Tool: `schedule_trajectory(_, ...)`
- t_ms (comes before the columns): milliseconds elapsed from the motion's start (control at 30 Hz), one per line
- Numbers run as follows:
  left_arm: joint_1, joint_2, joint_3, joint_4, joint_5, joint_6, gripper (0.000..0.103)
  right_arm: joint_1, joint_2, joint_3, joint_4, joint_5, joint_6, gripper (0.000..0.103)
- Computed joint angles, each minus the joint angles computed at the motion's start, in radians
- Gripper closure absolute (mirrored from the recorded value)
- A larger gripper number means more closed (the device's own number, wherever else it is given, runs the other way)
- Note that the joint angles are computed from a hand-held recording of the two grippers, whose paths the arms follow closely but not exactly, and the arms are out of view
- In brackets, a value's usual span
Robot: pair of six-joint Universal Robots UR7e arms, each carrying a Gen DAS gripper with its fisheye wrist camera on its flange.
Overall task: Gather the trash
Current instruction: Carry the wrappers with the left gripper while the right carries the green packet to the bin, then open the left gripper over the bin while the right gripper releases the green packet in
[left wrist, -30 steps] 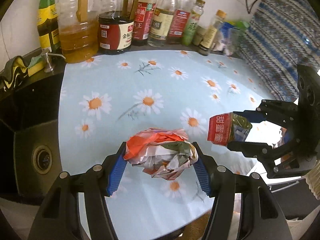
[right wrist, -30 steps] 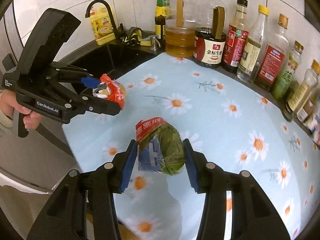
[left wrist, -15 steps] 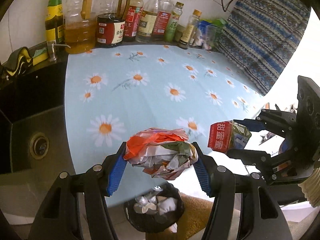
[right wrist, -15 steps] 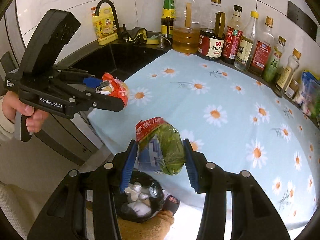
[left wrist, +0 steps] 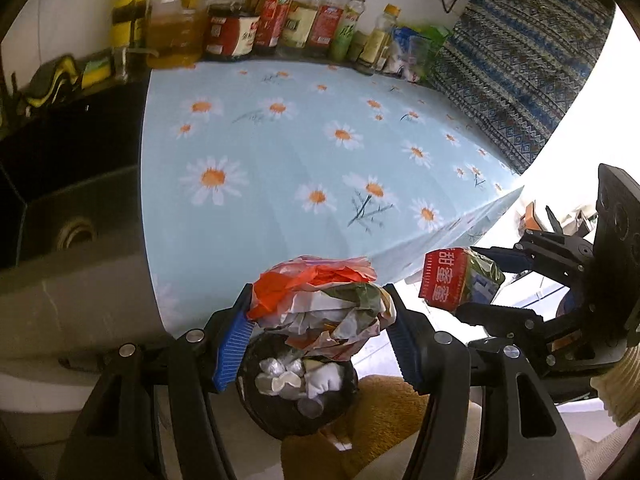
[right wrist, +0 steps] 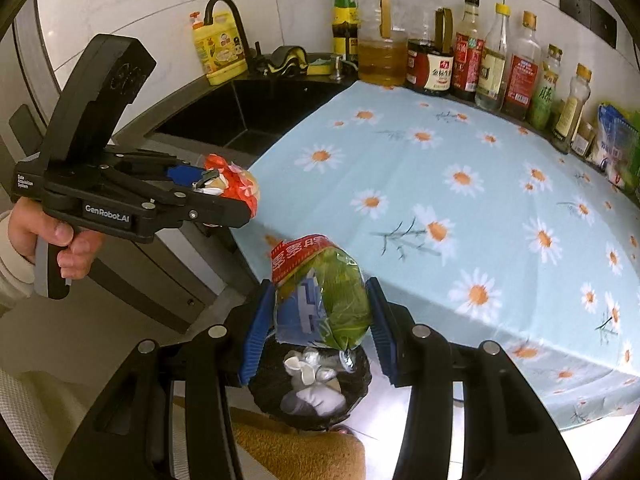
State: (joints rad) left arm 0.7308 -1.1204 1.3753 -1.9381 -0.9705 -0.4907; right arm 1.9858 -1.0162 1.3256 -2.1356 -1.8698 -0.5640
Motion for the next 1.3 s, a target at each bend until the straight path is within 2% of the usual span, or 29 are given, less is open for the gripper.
schedule_trajectory(467,0.005,-0.059,0.167,-0.014,-0.045,-0.224,0.043,-0.042,0.000,0.042,0.072,0.027,0.041,0.056)
schedule_trajectory(733,0.037,-0.049,0.224,0.018,-0.099,-0.345,0.043,-0.077,0.023,0.061,0.142,0.019,0.111,0.056)
schedule_trajectory(967,0.074,-0.035,0.265,0.014,-0.152,-0.383,0.043,-0.104,0.051,0.081,0.158,-0.028,0.145,0.056)
schedule_trajectory(1167,0.103,-0.020,0.285,0.010,-0.174,-0.389,0.043,-0.129,0.080,0.080,0.173,-0.036,0.181,0.056)
schedule_trajectory(1300,0.119,-0.006,0.297,0.000,-0.182,-0.392,0.043,-0.147,0.088,0.109,0.137,-0.039,0.186,0.055)
